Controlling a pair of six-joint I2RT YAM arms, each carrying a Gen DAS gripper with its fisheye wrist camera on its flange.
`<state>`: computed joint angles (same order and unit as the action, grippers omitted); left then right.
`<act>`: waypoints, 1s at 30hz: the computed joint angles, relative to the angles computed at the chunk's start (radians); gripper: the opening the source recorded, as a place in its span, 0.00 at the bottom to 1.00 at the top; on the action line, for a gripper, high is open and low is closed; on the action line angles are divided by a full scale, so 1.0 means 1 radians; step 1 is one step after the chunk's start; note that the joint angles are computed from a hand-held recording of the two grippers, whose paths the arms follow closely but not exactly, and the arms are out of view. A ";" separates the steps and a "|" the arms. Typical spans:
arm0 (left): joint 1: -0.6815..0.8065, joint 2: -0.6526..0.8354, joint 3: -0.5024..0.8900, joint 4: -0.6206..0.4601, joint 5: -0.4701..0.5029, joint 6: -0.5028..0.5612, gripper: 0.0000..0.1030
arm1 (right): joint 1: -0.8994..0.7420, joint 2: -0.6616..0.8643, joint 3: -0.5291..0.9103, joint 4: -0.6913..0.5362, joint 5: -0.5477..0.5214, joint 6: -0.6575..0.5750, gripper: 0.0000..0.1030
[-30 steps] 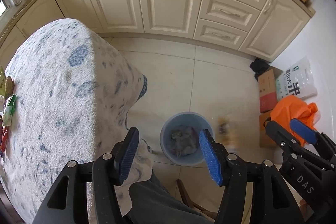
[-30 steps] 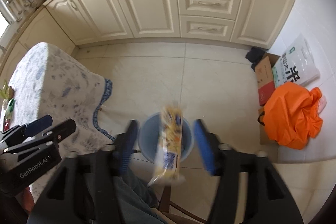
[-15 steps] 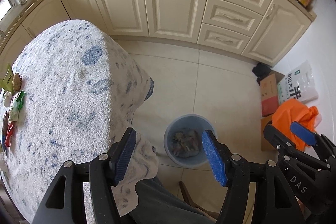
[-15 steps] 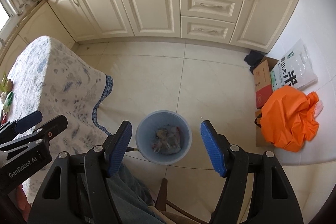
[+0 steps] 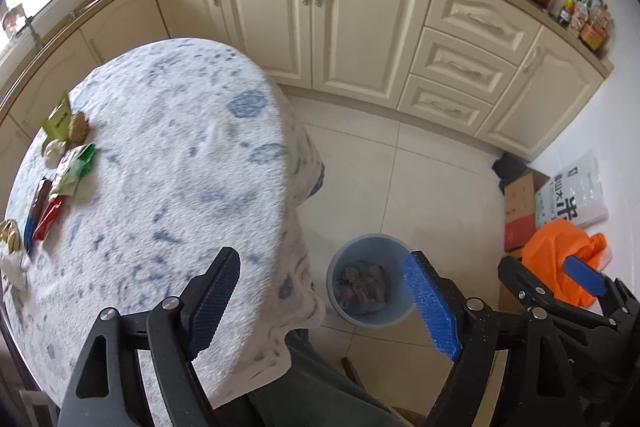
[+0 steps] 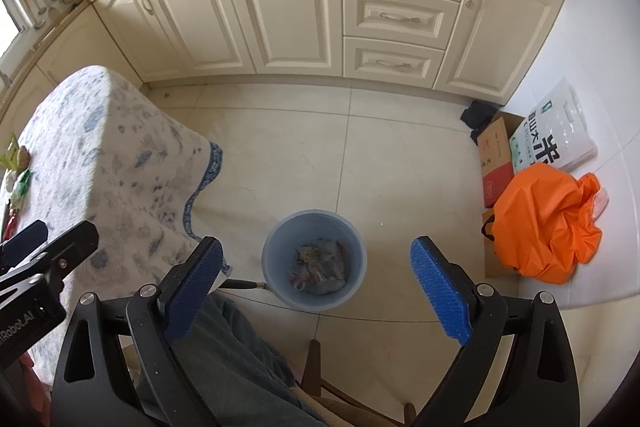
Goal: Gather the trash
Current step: 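Move both open tools back over the trash on the table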
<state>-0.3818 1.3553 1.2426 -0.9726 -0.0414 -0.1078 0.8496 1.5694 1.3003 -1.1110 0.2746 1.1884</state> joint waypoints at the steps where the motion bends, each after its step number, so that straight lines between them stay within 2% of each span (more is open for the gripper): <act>1: 0.010 -0.021 -0.010 -0.007 -0.006 0.001 0.78 | 0.015 0.006 0.015 0.001 0.006 -0.001 0.96; 7: 0.108 -0.182 -0.077 -0.070 -0.003 0.010 0.78 | 0.096 0.073 0.131 -0.005 0.040 -0.016 0.97; 13: 0.296 -0.344 -0.120 -0.154 0.051 0.071 0.81 | 0.180 0.172 0.287 -0.021 0.062 -0.048 0.98; 19: 0.641 -0.433 -0.129 -0.234 0.184 0.261 0.85 | 0.257 0.299 0.477 -0.034 0.085 -0.085 0.99; 25: 1.011 -0.406 -0.090 -0.279 0.303 0.464 0.90 | 0.304 0.467 0.716 -0.063 0.064 -0.152 0.99; 30: 1.229 -0.351 -0.061 -0.307 0.369 0.573 0.90 | 0.333 0.617 0.934 -0.103 0.022 -0.213 0.99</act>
<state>0.8474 1.0038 1.1819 -1.2794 0.3275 0.4651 1.1826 2.1867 2.2346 -1.2144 0.2970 0.9756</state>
